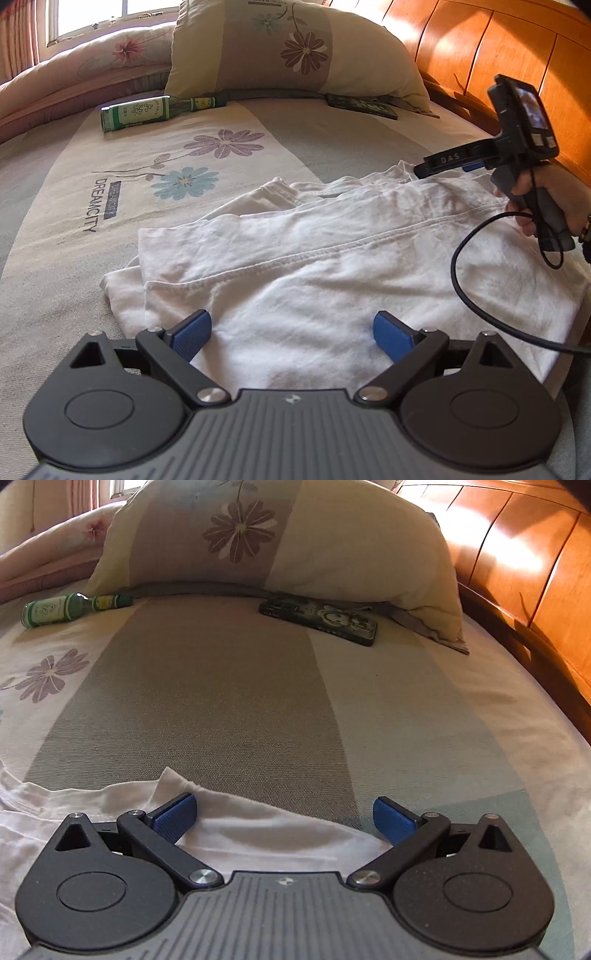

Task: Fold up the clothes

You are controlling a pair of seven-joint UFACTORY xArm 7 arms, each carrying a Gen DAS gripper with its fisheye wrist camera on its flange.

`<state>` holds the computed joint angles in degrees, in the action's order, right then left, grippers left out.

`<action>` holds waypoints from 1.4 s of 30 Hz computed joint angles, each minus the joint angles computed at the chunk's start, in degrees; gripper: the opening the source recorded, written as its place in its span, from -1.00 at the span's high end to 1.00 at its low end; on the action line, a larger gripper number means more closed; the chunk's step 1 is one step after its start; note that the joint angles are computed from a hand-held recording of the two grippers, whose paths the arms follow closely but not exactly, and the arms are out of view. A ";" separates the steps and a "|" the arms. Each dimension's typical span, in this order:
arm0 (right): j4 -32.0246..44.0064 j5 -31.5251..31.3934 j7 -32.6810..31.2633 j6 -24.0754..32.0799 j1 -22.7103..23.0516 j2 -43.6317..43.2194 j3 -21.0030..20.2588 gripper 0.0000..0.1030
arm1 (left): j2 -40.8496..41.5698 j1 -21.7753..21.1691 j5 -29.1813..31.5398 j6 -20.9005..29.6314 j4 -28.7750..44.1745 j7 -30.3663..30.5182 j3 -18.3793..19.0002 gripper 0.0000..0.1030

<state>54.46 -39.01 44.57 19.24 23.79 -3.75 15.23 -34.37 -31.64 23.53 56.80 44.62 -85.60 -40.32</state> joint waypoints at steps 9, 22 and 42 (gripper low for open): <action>-9.97 21.68 -17.48 -2.78 3.79 -13.67 -5.31 -1.00 | -0.78 -0.17 0.26 -0.34 -0.19 0.65 0.84 -0.85; -30.24 37.06 -20.89 7.60 7.41 -40.89 1.34 -1.00 | 4.34 9.24 6.04 -20.97 -1.04 8.03 6.60 -0.85; -30.55 36.04 -17.67 16.53 7.07 -50.05 5.28 -1.00 | 4.17 -0.72 -0.60 -2.32 5.13 14.60 3.80 -0.88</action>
<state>23.91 -2.97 26.90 35.77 30.87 -53.80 20.51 -30.20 -32.35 22.93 54.48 49.75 -71.00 -36.52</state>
